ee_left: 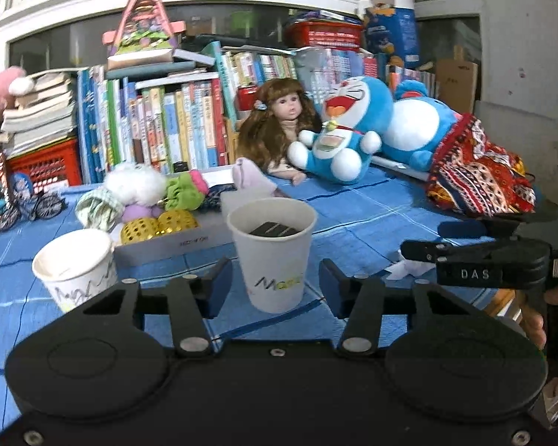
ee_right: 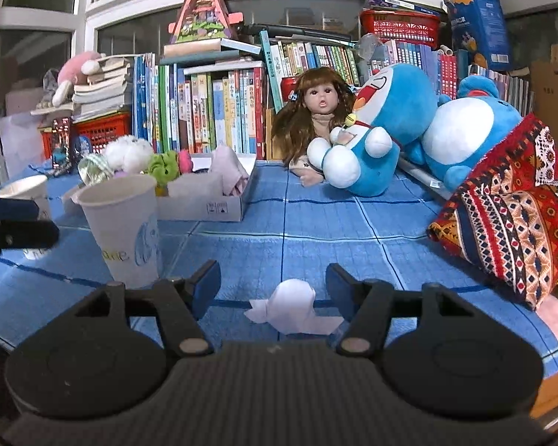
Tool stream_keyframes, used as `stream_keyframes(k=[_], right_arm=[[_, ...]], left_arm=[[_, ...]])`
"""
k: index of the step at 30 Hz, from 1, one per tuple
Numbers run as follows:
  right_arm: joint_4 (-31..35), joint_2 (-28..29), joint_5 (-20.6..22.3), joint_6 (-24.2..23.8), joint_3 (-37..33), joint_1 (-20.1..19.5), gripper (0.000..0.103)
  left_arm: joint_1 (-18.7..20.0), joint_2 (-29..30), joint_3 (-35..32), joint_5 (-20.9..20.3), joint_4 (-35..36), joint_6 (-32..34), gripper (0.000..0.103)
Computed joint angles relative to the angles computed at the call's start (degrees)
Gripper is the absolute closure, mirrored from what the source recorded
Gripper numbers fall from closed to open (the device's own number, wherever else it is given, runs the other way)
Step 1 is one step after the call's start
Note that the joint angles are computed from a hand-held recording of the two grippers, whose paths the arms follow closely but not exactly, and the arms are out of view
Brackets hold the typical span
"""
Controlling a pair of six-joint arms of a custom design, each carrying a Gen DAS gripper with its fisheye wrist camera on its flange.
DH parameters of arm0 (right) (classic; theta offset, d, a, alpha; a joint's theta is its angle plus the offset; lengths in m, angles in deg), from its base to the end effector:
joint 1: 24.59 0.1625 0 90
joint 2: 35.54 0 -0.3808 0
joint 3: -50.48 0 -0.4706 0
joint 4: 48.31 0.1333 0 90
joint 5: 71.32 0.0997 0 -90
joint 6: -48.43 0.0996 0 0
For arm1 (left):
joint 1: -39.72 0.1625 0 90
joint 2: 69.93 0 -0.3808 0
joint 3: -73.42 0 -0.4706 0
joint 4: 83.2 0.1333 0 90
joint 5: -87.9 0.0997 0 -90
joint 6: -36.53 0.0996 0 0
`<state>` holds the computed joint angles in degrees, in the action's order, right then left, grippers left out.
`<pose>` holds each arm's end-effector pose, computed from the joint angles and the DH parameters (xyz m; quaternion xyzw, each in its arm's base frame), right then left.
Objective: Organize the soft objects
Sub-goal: 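Close the right tool on the white tissue lying on the table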
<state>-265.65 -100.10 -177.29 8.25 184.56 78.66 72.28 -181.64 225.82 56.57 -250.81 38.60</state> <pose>0.2091 -0.4258 0.0989 0.3297 -0.8045 0.4373 0.2297 -0.1579 -0.3599 0.2280 0.2757 0.7949 -0.4603 0.2833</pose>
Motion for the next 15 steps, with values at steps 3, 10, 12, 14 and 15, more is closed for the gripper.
stream_keyframes(k=[3, 10, 12, 14, 15], right_arm=[[-1.7, 1.5, -0.3, -0.8, -0.6, -0.3, 0.031], [-7.1, 6.0, -1.7, -5.8, -2.4, -1.4, 0.048], [-6.8, 6.4, -1.7, -6.3, -2.6, -1.9, 0.058], [-6.2, 6.1, -0.2, -6.4, -2.3, -2.7, 0.064], [-6.1, 5.9, 0.8, -6.5, -2.1, -3.1, 0.067]], left_arm=[[0.8, -0.8, 0.1, 0.3, -1.7, 1.0, 0.055], [3.5, 3.0, -2.7, 3.2, -4.1, 3.6, 0.061], [4.5, 4.0, -3.4, 2.7, -3.2, 2.8, 0.061], [5.3, 5.4, -3.9, 2.1, -3.2, 2.7, 0.061], [5.7, 6.0, -4.1, 1.7, -3.4, 2.7, 0.061]])
